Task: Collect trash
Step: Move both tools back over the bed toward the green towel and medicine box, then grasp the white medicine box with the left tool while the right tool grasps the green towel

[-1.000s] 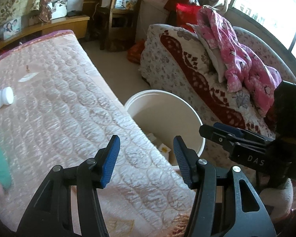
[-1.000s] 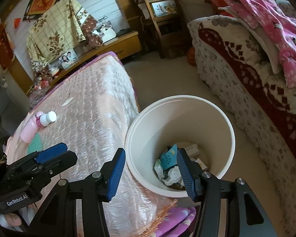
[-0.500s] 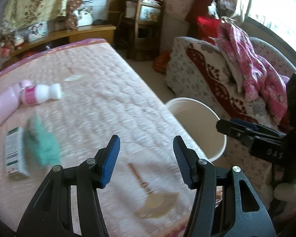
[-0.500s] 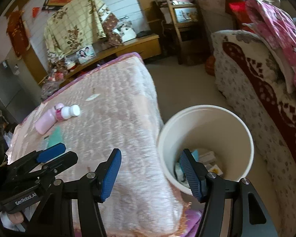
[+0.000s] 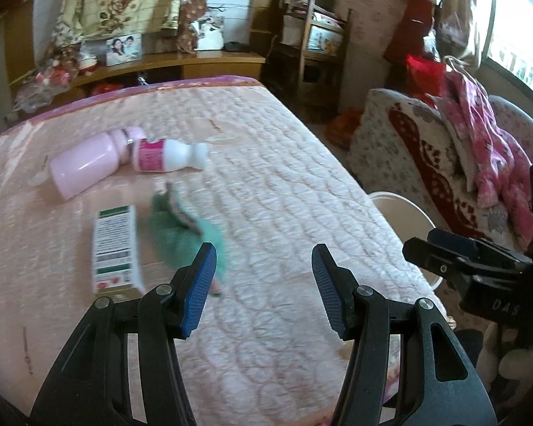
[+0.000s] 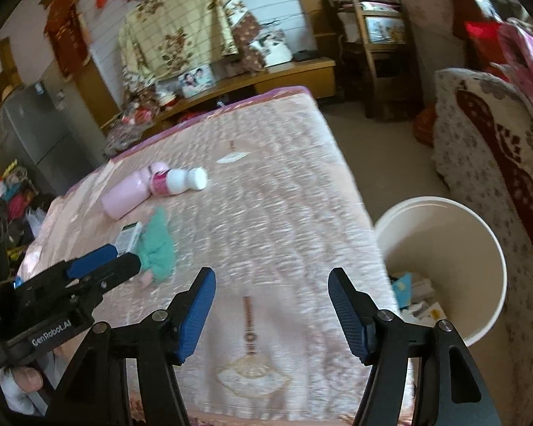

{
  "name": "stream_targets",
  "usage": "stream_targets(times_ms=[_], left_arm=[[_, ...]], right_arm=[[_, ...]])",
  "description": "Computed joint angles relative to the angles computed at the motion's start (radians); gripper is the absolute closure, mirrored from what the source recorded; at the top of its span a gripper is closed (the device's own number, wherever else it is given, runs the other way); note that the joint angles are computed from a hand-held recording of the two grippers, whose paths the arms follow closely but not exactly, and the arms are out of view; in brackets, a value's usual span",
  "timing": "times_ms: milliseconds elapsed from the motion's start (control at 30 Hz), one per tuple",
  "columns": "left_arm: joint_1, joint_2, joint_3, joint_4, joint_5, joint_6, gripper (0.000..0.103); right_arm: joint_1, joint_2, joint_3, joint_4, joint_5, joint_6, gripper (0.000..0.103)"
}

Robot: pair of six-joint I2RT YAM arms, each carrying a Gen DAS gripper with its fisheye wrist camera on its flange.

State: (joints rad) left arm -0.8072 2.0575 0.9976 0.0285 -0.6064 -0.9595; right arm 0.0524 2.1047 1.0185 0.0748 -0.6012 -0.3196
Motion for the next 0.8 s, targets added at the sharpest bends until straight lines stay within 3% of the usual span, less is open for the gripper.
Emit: stream_targets(times_ms=[400,800], left_arm=[[0.084,-0.134,-0.287,0.119,0.063,-0.030,0.048],[0.215,-0.236,-0.539,0.290,0.128,-0.047,0.048]], right_arm=[[0.181,0.007,-0.007,0.032,0.077,0.039,0.034],[0.401,0.234,0.303,-0.114,0.144,0.122,0.032]])
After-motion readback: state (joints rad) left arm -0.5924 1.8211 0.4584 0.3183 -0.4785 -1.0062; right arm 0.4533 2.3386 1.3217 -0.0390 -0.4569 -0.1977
